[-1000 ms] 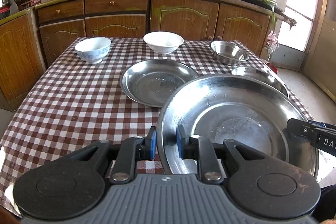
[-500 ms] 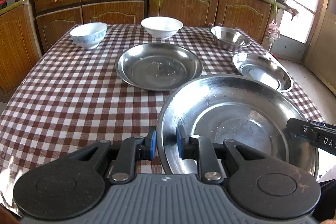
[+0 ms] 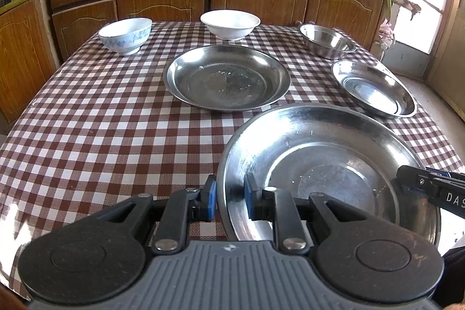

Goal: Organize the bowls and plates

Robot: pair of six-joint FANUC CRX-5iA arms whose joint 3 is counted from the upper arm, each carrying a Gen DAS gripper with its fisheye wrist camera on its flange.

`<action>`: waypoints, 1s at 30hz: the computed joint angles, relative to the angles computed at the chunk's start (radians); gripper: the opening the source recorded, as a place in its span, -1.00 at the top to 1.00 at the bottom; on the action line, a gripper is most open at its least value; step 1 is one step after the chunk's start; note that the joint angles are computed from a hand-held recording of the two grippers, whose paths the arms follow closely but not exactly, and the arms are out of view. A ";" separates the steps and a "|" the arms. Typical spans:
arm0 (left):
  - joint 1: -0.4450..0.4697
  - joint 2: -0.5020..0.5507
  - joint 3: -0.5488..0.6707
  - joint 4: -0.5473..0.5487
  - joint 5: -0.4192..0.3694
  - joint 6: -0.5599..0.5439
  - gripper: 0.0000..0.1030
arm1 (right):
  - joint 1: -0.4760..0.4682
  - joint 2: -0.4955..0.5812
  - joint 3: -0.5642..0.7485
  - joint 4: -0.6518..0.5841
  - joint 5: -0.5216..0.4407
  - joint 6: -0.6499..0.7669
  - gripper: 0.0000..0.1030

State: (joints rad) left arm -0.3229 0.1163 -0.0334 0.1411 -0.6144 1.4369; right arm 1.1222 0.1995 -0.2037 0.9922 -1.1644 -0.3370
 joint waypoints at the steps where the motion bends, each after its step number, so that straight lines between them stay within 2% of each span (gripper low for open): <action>1: 0.000 0.002 0.002 -0.003 -0.002 0.002 0.60 | -0.003 0.002 0.001 -0.003 0.003 0.003 0.51; 30: 0.018 0.064 0.053 -0.031 -0.040 0.008 0.59 | -0.053 0.052 0.025 -0.038 0.073 0.074 0.52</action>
State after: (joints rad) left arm -0.3048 0.1800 0.0198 0.1104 -0.6549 1.4449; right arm 1.0692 0.2511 -0.1789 0.9540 -1.0910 -0.2634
